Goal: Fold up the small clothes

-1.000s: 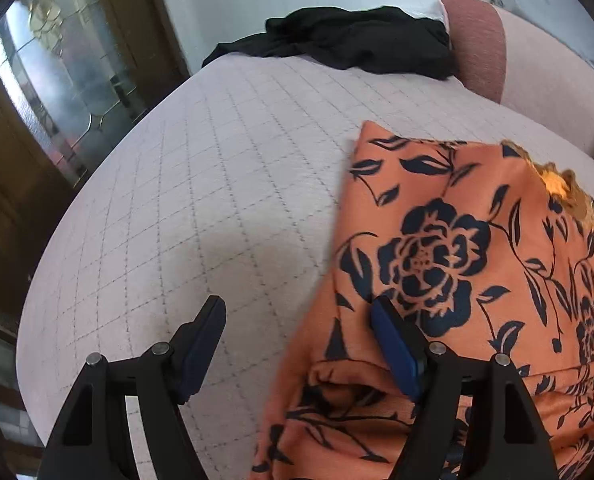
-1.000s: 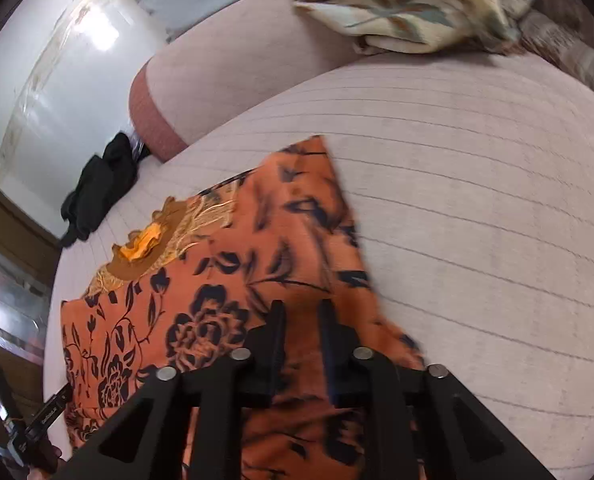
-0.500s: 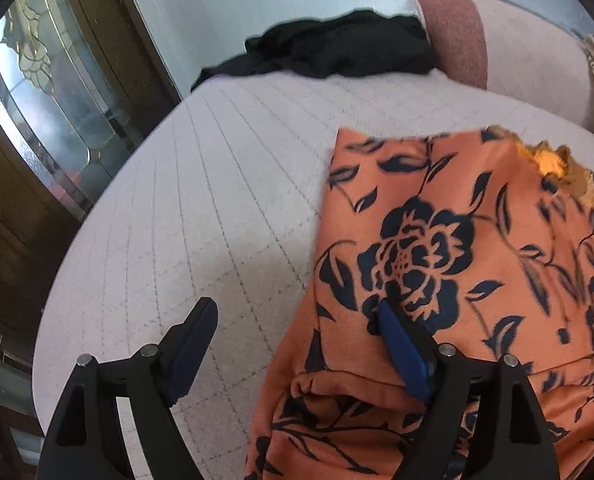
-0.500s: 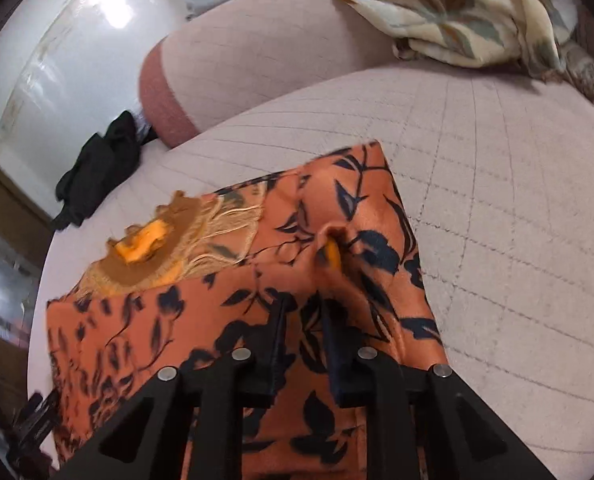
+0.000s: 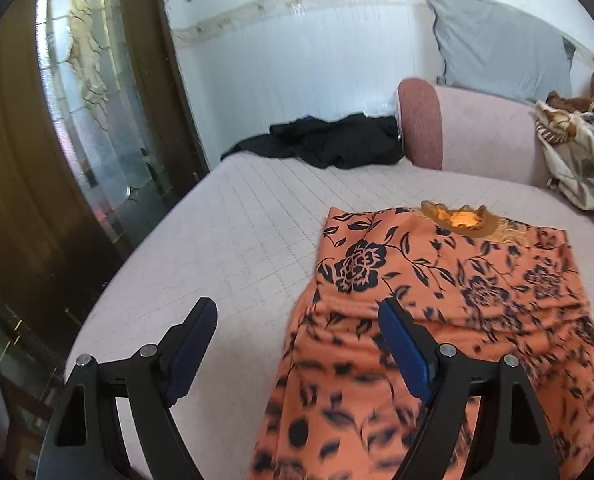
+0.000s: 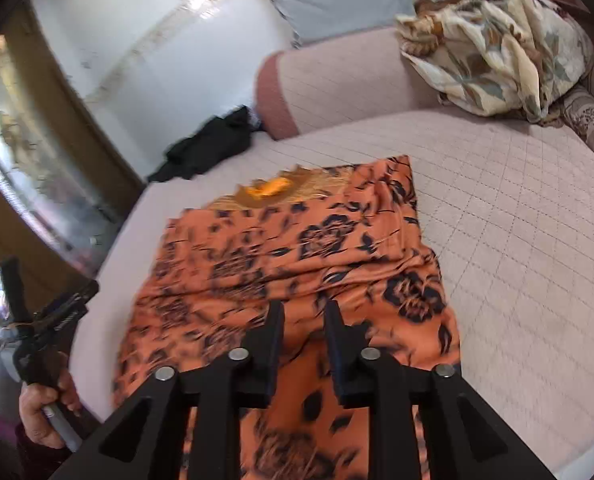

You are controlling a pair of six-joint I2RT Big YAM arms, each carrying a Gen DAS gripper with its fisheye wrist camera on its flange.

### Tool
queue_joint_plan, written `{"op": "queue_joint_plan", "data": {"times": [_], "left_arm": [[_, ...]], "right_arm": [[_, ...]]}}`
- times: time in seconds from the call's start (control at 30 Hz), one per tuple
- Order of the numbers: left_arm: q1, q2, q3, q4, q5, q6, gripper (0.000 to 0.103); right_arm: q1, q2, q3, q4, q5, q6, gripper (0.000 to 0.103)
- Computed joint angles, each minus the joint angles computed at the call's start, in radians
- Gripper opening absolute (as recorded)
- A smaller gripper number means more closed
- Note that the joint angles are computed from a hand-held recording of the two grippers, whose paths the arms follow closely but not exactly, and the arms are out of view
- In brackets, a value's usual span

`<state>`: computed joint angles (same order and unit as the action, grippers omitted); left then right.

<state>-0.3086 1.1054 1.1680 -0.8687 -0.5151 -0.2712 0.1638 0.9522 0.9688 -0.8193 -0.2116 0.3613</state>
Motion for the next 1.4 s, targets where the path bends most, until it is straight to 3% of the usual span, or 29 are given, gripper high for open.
{"op": "queue_joint_plan", "data": {"times": [0.03, 0.07, 0.1, 0.27, 0.37, 0.47, 0.6, 0.73, 0.8, 0.93, 1.03, 1.1, 1.2, 1.27, 1.33, 1.4], "left_arm": [[-0.005, -0.014, 0.001, -0.008, -0.003, 0.002, 0.083], [-0.017, -0.041, -0.002, -0.023, -0.014, 0.001, 0.083], [-0.035, -0.070, -0.002, -0.042, -0.033, -0.002, 0.083], [-0.093, -0.148, -0.002, -0.064, -0.103, 0.003, 0.093], [-0.108, -0.156, 0.004, -0.073, -0.111, 0.004, 0.093], [-0.097, -0.121, 0.005, -0.076, -0.101, -0.003, 0.093], [-0.060, -0.039, 0.004, -0.046, -0.062, -0.002, 0.093], [0.004, 0.096, 0.039, 0.002, 0.002, 0.006, 0.093], [0.045, 0.204, 0.094, -0.005, 0.073, 0.000, 0.093], [0.086, 0.367, 0.181, -0.005, 0.136, -0.012, 0.093], [0.102, 0.429, 0.202, 0.010, 0.186, -0.020, 0.093], [0.116, 0.470, 0.226, -0.030, 0.215, -0.036, 0.093], [0.139, 0.461, 0.214, -0.040, 0.268, -0.079, 0.095], [0.144, 0.452, 0.214, -0.057, 0.273, -0.081, 0.095], [0.144, 0.428, 0.202, -0.053, 0.248, -0.072, 0.095], [0.158, 0.403, 0.188, -0.040, 0.253, -0.067, 0.095]], "right_arm": [[0.003, -0.027, -0.010, -0.001, -0.009, 0.010, 0.043], [0.012, -0.069, -0.025, 0.002, -0.012, 0.035, 0.071], [0.030, -0.112, -0.041, 0.017, 0.003, 0.065, 0.079], [0.129, -0.217, -0.057, 0.036, 0.093, 0.082, 0.079], [0.153, -0.221, -0.049, 0.022, 0.107, 0.078, 0.076], [0.155, -0.193, -0.050, 0.011, 0.106, 0.060, 0.067], [0.109, -0.117, -0.062, 0.033, 0.073, 0.042, 0.063], [0.053, 0.029, -0.028, 0.070, 0.049, 0.017, 0.063], [0.032, 0.121, 0.010, 0.091, 0.046, 0.000, 0.063], [-0.007, 0.307, 0.102, 0.128, 0.017, 0.011, 0.063], [-0.025, 0.426, 0.173, 0.156, 0.007, 0.036, 0.059], [-0.024, 0.479, 0.206, 0.169, 0.017, 0.039, 0.055], [-0.032, 0.574, 0.252, 0.115, 0.011, 0.061, 0.045], [-0.014, 0.574, 0.245, 0.105, 0.084, 0.034, 0.036], [0.010, 0.577, 0.281, 0.030, 0.137, 0.004, 0.035], [0.029, 0.569, 0.307, 0.009, 0.131, -0.002, 0.039]]}}
